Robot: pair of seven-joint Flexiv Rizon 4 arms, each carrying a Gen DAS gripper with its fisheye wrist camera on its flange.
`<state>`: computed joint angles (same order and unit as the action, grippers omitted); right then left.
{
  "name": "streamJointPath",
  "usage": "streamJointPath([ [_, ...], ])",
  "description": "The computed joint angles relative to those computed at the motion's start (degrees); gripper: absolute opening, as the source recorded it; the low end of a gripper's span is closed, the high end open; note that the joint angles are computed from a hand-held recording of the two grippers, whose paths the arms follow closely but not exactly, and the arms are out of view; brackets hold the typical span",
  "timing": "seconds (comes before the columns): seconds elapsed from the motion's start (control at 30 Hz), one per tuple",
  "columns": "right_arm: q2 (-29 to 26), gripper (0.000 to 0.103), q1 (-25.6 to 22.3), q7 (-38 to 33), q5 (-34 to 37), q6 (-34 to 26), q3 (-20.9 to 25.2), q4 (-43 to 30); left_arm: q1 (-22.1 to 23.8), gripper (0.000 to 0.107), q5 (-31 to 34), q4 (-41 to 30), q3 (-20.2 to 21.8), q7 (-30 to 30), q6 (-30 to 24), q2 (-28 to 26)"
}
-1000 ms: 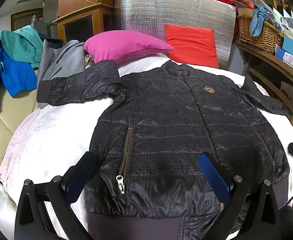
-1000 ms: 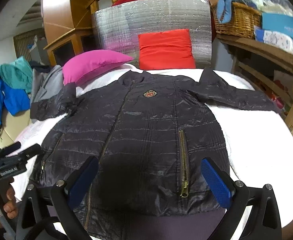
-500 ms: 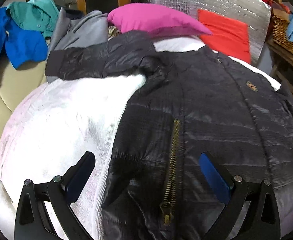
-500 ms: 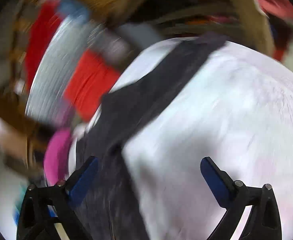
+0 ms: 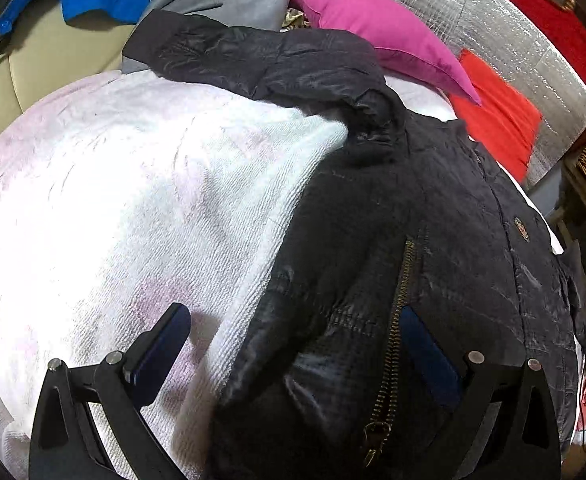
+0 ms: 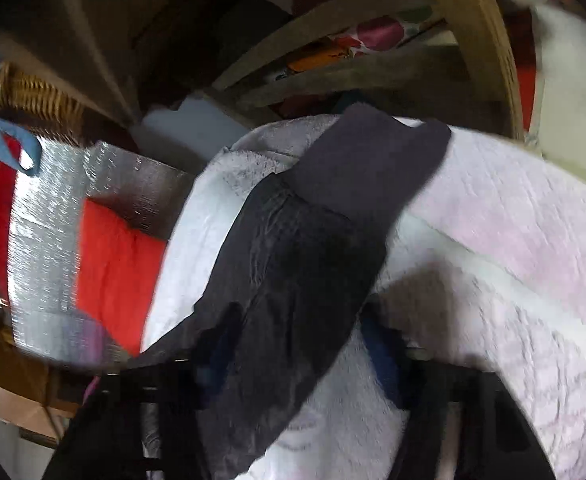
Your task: Fold large clothes
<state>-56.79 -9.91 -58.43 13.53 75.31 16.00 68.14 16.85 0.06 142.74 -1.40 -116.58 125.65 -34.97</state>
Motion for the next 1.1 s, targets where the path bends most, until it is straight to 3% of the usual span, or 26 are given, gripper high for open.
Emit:
streamJointPath([
  [0.1, 3.3, 0.015, 4.8, 1.3, -4.6, 0.6, -5.5, 1.4, 2.1, 0.103, 2.1, -0.1, -1.1, -0.8, 0.9, -0.5],
  [0.2, 7.3, 0.014, 8.9, -0.6, -9.9, 2.2, -7.7, 2.6, 5.4, 0.103, 4.9, -0.5, -2.8, -2.4, 1.9, -1.3],
  [0.33, 13.1, 0.012, 13.8, -7.7, -15.4, 7.1, -4.7, 4.3, 8.3, 0.103, 8.1, -0.2, -3.8, -4.7, 4.7, -2.2],
  [0.53, 16.0, 0.015, 18.5, -19.1, -17.1, 7.0, 7.0, 5.8, 9.1, 0.103, 10.5, 0.8, -3.0, -5.3, 6.7, -2.0],
  [0.57, 15.8, 0.025, 18.9, -20.3, -15.9, 6.1, 8.8, 6.4, 8.9, 0.103, 10.6, 0.9, -2.8, -5.3, 6.9, -1.9],
  [0.6, 15.6, 0.062, 19.2, -20.9, -14.4, 6.6, 9.7, 7.5, 9.2, 0.103, 11.0, 1.1, -2.8, -5.3, 7.1, -1.9],
  [0.63, 14.7, 0.088, 19.1, -21.6, -13.0, 6.3, 10.9, 7.5, 9.6, 0.103, 11.6, 1.3, -2.9, -5.5, 7.4, -1.9],
  [0.67, 13.9, 0.103, 18.5, -22.6, -10.8, 7.5, 12.5, 9.1, 9.8, 0.103, 11.9, 1.3, -3.0, -5.6, 7.5, -2.0],
  [0.8, 9.1, 0.103, 12.7, -24.6, -3.3, 4.4, 17.7, 9.1, 10.7, 0.103, 12.8, 1.5, -3.2, -6.2, 7.8, -2.1],
  [0.87, 9.4, 0.103, 8.6, -24.8, 2.1, 7.8, 19.2, 12.2, 10.3, 0.103, 12.5, 1.5, -2.9, -6.2, 7.9, -2.1],
  [1.03, 1.6, 0.102, -7.9, -20.9, 14.1, 20.7, 30.9, 11.7, 7.6, 0.103, 9.9, 1.1, -1.8, -5.3, 6.7, -1.6],
  [1.1, -1.7, 0.102, -10.2, -17.5, 14.0, 19.8, 31.7, 8.4, 5.4, 0.103, 7.3, 1.0, -0.7, -4.6, 6.1, -1.2],
])
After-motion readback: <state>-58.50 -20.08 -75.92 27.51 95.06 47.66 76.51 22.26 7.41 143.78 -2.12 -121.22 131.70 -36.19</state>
